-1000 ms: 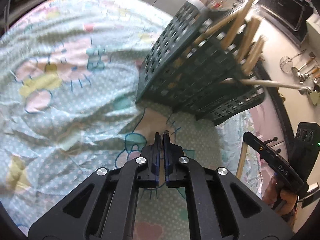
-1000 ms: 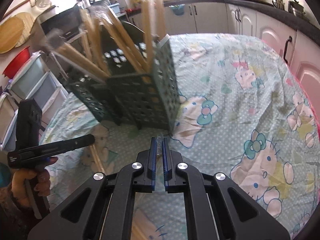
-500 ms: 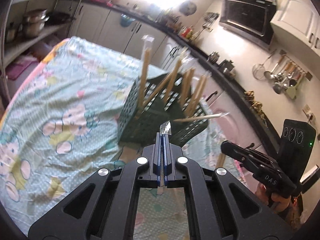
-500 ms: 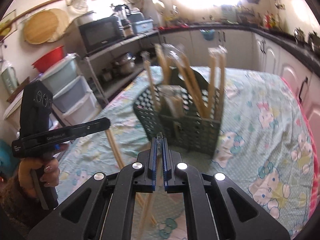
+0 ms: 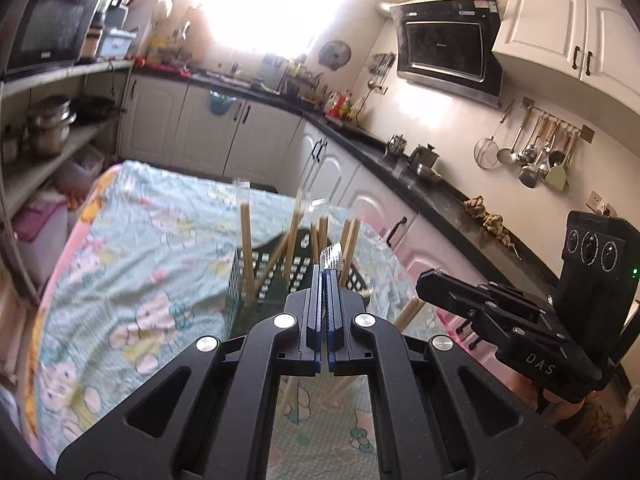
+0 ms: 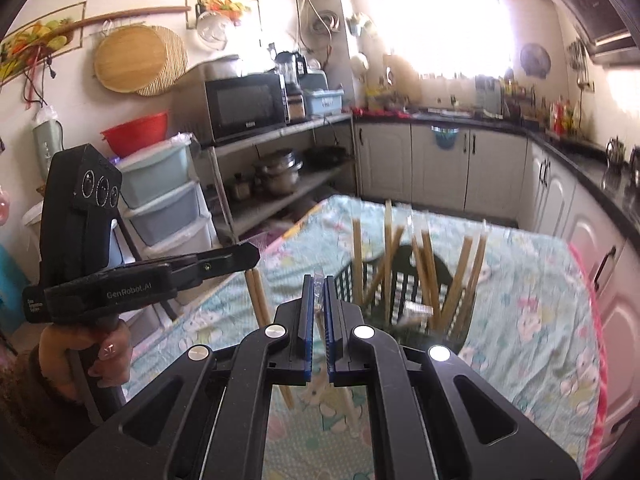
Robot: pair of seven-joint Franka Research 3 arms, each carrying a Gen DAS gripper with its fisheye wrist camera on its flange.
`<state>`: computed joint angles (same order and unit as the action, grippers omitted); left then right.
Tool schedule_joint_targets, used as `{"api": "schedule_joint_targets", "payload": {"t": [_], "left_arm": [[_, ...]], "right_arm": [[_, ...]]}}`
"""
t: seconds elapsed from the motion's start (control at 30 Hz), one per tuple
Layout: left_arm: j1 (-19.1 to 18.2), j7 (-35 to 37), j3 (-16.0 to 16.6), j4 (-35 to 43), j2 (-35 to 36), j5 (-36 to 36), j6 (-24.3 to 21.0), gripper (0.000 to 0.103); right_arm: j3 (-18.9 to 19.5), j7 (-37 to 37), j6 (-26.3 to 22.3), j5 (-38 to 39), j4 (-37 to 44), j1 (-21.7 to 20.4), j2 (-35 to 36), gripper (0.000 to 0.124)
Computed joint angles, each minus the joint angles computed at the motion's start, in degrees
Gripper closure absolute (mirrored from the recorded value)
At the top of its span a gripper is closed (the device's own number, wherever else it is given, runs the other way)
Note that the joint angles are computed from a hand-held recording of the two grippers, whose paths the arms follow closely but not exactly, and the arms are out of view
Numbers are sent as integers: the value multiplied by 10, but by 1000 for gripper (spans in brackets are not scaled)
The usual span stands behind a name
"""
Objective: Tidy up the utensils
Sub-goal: 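Lift the left tool's chopstick over the caddy while the right tool carries its own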
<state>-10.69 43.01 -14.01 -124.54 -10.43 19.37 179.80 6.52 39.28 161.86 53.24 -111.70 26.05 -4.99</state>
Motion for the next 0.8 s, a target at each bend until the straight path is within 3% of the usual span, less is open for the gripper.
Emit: {"api": "schedule_joint_targets", "payload": {"t": [0.33, 0.53, 0.8], "left_arm": [[55, -57, -36, 45, 0, 81, -10, 103], [106, -154, -76, 96, 13, 208, -24, 103], [98, -260, -65, 187, 55, 354, -51, 103]], "right_arm": [[3, -34, 17, 35, 40, 5, 11, 119], [5, -45, 32, 52, 68, 3, 20, 119], [11, -87, 70, 107, 127, -4, 44, 119]]}}
